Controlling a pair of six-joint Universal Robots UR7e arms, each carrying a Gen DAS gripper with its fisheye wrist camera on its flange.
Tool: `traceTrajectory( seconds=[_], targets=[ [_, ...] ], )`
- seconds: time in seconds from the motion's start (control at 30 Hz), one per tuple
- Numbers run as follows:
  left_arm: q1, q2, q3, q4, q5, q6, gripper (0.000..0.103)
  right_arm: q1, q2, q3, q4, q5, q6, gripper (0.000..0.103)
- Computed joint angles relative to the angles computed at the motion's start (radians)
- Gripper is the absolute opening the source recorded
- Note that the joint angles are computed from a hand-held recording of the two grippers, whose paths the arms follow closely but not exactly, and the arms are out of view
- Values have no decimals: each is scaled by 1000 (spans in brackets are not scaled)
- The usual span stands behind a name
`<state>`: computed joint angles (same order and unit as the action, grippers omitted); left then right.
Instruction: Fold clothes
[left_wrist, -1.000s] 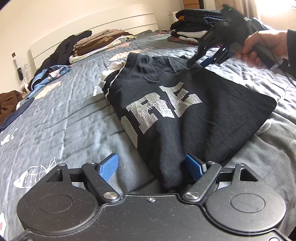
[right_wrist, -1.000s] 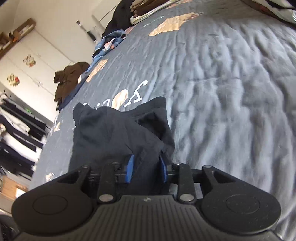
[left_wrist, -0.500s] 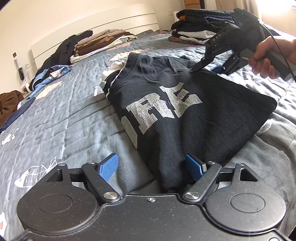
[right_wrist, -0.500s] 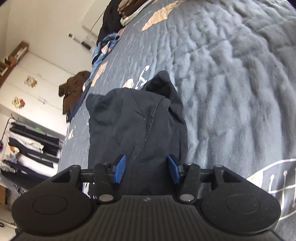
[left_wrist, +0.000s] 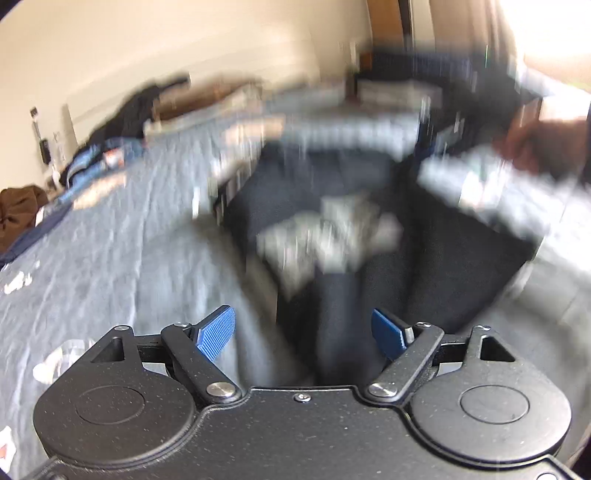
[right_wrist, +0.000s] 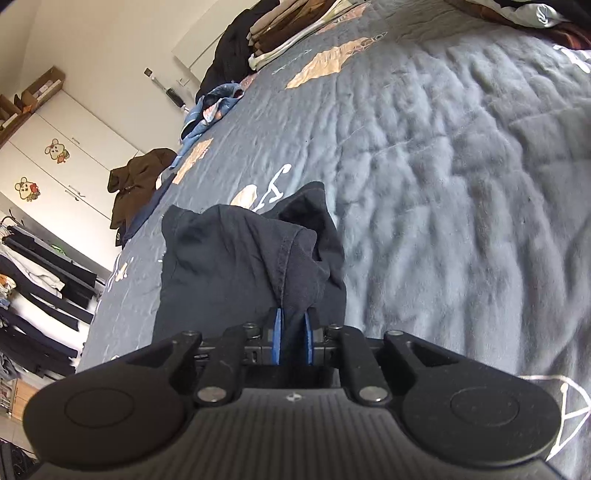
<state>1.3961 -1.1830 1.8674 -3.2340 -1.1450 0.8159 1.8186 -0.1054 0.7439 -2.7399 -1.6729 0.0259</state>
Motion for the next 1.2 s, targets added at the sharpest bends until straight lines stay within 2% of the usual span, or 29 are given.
traceTrajectory(
  seconds=[0.07, 0.13, 0.17, 0.2, 0.3, 0.43, 0.47, 0.53, 0.57, 0.63, 0.67, 0.77, 0.83, 0.93, 0.97, 1.03, 1.1, 1.17, 1.2],
  targets=[
    [-1, -39, -17, 59, -125, -105, 80, 2, -16, 22, -20, 17, -8, 20],
    [-9, -47, -60, 132, -197, -205, 80, 2, -25, 35, -50, 41, -9, 33],
    [-13, -39, -94, 190, -206, -250, 80, 2, -25, 34, -61, 52, -8, 44],
    [-17, -29, -130, 247, -217, -293, 80, 3, -19, 24, -62, 54, -11, 51],
    [-25, 27, -233, 359, -198, -365, 80, 6, 15, -37, -25, 34, -16, 59],
    [-3, 88, -339, 462, -236, -443, 80, 5, 84, -151, 42, -26, -13, 59],
    [3, 103, -366, 491, -244, -464, 80, 3, 90, -152, 23, -33, -6, 57],
    [16, 115, -373, 493, -233, -481, 80, 1, 101, -155, -11, -47, 5, 35],
    [27, 117, -379, 511, -241, -495, 80, 2, 99, -152, -20, -48, -3, 18],
    [46, 122, -396, 566, -246, -521, 80, 6, 95, -148, -41, -52, -24, 18],
    [53, 125, -404, 598, -242, -528, 80, 12, 99, -150, -63, -64, -62, 17],
    [69, 132, -409, 636, -233, -533, 80, 23, 132, -203, -55, -127, -153, 18],
    [74, 134, -411, 644, -229, -537, 80, 17, 143, -234, 12, -143, -114, 22],
    [77, 132, -413, 648, -234, -546, 80, 21, 99, -182, 9, -128, -55, 27],
    [75, 127, -412, 642, -244, -541, 80, 29, 68, -129, -38, -120, -53, 29],
    [71, 119, -409, 631, -263, -530, 80, 44, -2, -10, -108, -67, -47, 36],
    [71, 117, -412, 642, -270, -538, 80, 60, -59, 82, -83, 12, -63, 47],
    [72, 116, -410, 643, -262, -538, 80, 76, -86, 136, -32, 67, -69, 50],
    [73, 115, -412, 653, -259, -544, 80, 77, -93, 165, -30, 86, -46, 50]
  ],
)
